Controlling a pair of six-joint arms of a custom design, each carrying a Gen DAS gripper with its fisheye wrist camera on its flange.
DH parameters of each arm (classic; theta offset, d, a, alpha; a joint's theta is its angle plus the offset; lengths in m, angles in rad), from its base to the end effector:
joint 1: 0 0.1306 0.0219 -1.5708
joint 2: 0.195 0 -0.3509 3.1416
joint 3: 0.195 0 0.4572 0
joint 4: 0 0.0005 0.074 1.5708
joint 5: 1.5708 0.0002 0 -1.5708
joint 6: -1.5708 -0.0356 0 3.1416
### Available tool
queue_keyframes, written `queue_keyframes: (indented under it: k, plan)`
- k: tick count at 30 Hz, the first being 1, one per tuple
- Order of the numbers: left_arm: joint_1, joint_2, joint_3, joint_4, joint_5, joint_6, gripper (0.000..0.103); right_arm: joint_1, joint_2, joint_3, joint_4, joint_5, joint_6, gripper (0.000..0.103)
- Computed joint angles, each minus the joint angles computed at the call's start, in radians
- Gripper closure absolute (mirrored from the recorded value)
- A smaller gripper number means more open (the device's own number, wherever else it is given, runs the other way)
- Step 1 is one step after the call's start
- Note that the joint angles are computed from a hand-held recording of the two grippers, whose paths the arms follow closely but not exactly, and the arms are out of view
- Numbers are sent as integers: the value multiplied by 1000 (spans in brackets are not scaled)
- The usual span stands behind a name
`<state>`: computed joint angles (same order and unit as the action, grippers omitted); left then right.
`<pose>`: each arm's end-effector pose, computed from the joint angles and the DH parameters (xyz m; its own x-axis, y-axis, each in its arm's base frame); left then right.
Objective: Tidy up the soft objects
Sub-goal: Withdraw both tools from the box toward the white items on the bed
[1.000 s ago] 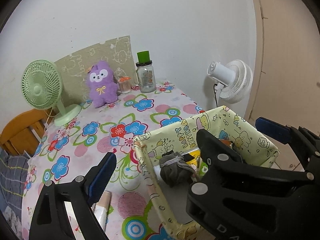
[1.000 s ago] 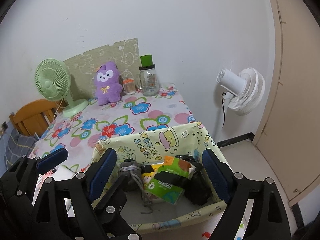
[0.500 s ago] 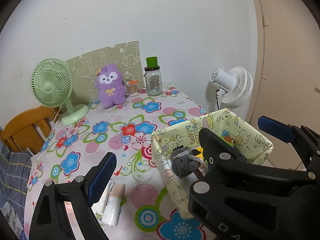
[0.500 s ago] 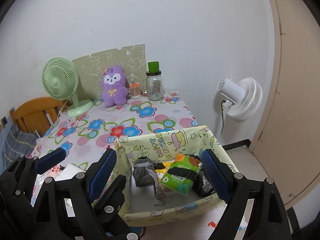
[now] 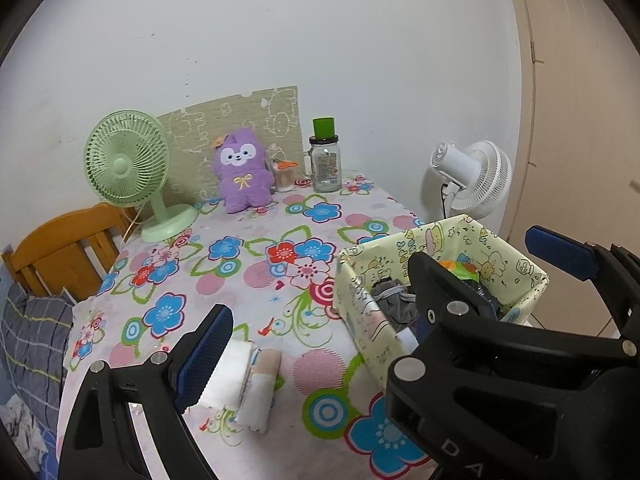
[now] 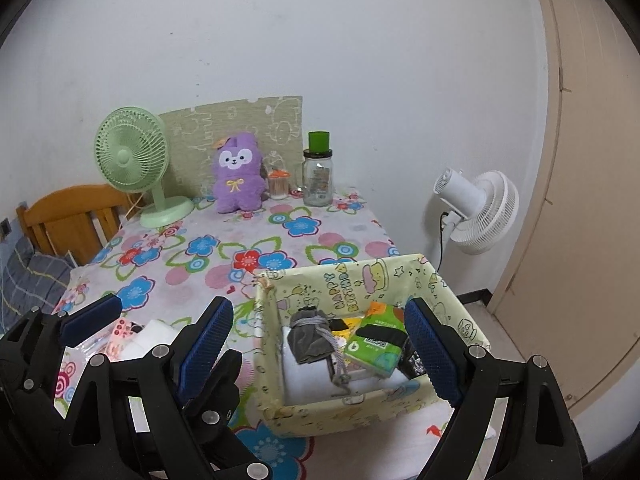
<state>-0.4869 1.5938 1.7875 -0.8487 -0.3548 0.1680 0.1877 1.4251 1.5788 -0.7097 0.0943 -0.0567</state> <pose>0.5636 -0.2850 0.4956 -0.5634 0.1209 -0.8173 0.1025 0.9918 0.0760 0.5743 0.1052 0.4931 -0.5238 -0.0420 -0.8508 -0.0776 0.9970 -0.0015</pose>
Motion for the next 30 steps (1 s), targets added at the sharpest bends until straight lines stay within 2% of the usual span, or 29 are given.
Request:
queue_keyframes:
  k: [11,30]
  plan:
    - [26,-76,-89,18,0,1,9,54,-23,-24,5,25,-3,13]
    - [107,-142,-196,30,24,-11,9,144,28,-5,12,49,-14,13]
